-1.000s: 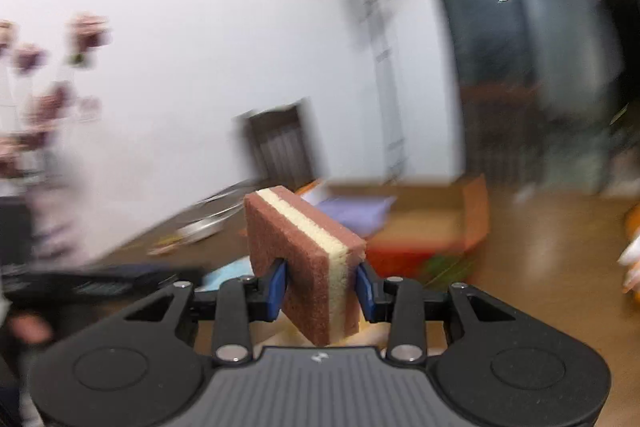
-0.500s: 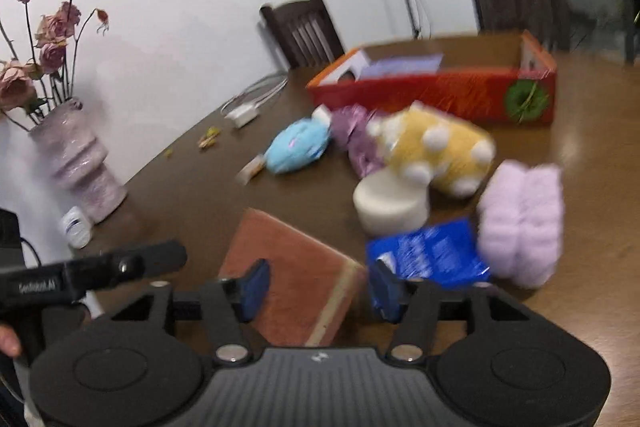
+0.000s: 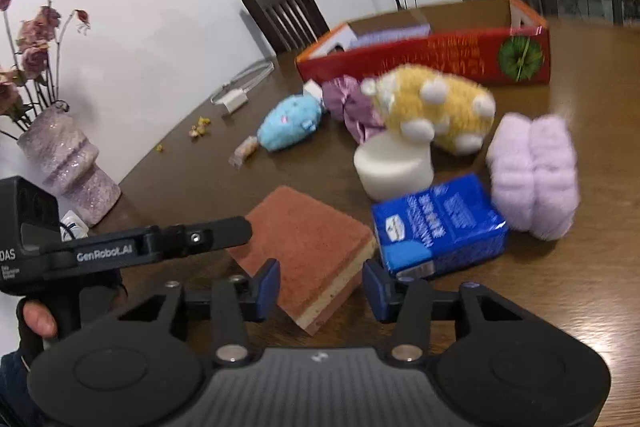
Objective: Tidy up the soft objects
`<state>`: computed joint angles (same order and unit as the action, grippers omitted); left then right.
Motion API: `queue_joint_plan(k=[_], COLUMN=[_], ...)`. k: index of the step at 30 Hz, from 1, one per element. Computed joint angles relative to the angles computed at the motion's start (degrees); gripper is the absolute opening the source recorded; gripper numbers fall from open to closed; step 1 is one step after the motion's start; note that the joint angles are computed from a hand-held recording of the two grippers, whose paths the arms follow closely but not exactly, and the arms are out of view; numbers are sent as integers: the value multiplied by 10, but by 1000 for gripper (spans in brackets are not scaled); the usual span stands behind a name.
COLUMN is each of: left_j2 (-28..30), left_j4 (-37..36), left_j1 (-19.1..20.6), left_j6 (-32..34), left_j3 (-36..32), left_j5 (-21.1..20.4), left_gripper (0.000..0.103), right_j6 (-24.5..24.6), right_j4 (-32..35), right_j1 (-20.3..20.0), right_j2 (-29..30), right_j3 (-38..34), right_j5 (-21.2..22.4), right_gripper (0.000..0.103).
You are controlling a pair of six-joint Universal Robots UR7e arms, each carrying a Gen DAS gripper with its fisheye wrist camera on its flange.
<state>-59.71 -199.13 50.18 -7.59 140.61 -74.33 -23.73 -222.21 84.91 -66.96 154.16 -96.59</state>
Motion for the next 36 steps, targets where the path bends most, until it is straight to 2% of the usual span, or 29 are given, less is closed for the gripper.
queue_joint_plan(k=[1, 4, 6, 11, 14, 18, 21, 24, 28, 30, 33, 36], left_j2=[-4, -13, -10, 46, 112, 213, 306, 399, 497, 522, 529, 523], left_j4=[9, 8, 6, 39, 97, 253, 340, 461, 615, 634, 634, 625], left_j1=[4, 1, 5, 14, 22, 38, 47, 52, 60, 61, 66, 70], left_j6=[-1, 20, 37, 74, 83, 42, 4, -28, -49, -59, -49, -44], left_j3=[-3, -13, -37, -170, -298, -501, -651, -806, -988, -1028, -1036, -1028], left_j5=[-11, -15, -28, -72, -92, -112, -98, -66, -39, -23, -23, -22], left_gripper=[40, 40, 40, 40, 42, 42, 42, 42, 36, 37, 37, 40], right_j6=[2, 0, -8, -48, -53, -41, -29, -14, -9, -14, -93, -143], right_j4=[8, 12, 28, 87, 157, 280, 374, 467, 516, 524, 476, 442], right_j1=[-6, 17, 27, 41, 34, 29, 16, 2, -13, -16, -9, -5], right_j2=[-2, -1, -18, -56, -72, -44, 1, 61, 145, 171, 195, 209], right_j3=[-2, -22, -38, -126, -207, -364, -491, -615, -740, -771, -780, -780], right_j5=[16, -5, 2, 5, 7, -42, -82, -129, -205, -229, -257, -261], right_gripper=[39, 34, 33, 33, 33, 33, 33, 36, 34, 28, 27, 27])
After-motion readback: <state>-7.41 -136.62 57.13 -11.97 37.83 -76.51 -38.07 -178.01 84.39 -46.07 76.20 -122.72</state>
